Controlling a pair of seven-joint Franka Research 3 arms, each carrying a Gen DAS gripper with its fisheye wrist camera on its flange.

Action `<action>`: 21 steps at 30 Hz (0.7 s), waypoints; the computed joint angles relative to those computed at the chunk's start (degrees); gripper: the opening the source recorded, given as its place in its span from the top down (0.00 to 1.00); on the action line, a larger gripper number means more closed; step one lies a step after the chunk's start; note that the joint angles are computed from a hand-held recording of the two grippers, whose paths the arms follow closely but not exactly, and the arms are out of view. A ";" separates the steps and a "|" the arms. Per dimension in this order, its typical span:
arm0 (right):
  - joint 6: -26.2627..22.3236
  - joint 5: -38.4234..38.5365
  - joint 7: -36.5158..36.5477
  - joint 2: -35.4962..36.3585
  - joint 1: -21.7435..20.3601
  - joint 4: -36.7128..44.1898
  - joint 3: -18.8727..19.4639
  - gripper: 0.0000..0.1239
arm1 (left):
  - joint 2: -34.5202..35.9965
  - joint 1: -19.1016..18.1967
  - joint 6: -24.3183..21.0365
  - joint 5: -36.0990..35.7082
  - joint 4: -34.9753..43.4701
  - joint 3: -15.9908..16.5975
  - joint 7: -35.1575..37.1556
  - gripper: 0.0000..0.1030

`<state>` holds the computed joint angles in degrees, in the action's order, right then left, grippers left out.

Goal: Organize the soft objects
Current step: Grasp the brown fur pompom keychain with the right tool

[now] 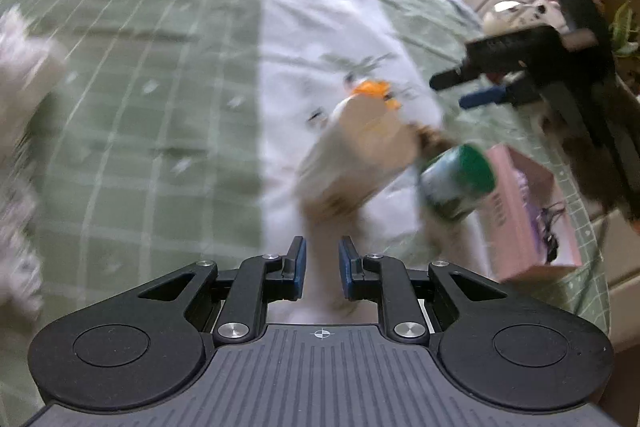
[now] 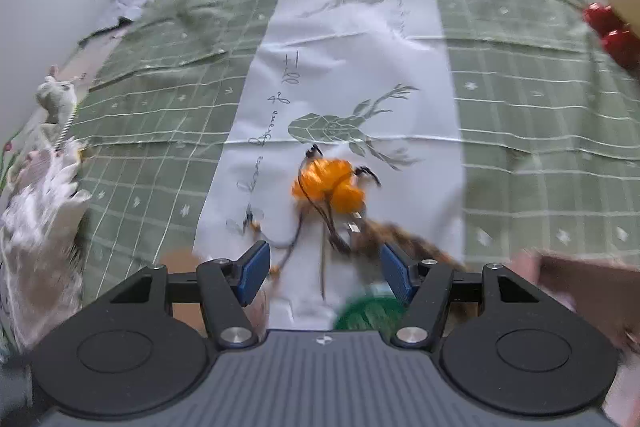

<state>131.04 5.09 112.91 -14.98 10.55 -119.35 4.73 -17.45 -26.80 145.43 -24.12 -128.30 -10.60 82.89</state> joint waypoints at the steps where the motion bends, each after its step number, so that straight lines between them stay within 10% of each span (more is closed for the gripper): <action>1: -0.90 -0.02 0.54 2.47 -0.11 1.90 0.04 0.52 | -1.00 0.26 -0.84 -0.18 -1.06 0.56 0.25 0.81; 10: -12.40 -14.47 -0.94 14.83 2.48 14.06 -0.24 0.63 | -6.85 4.39 -4.22 2.85 -6.54 3.52 -0.97 0.81; 19: -21.03 -12.11 -7.82 19.72 2.86 16.92 -2.65 0.58 | -2.50 2.68 -2.09 1.14 -1.76 3.65 1.25 0.81; 21: -20.59 -11.46 -7.69 18.91 2.79 16.10 -2.99 0.72 | 0.50 2.57 -2.74 1.03 2.23 3.45 3.70 0.81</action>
<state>110.44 -6.37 105.22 3.93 13.33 -103.25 1.74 -16.95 -24.23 142.69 -23.09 -126.07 -7.15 86.59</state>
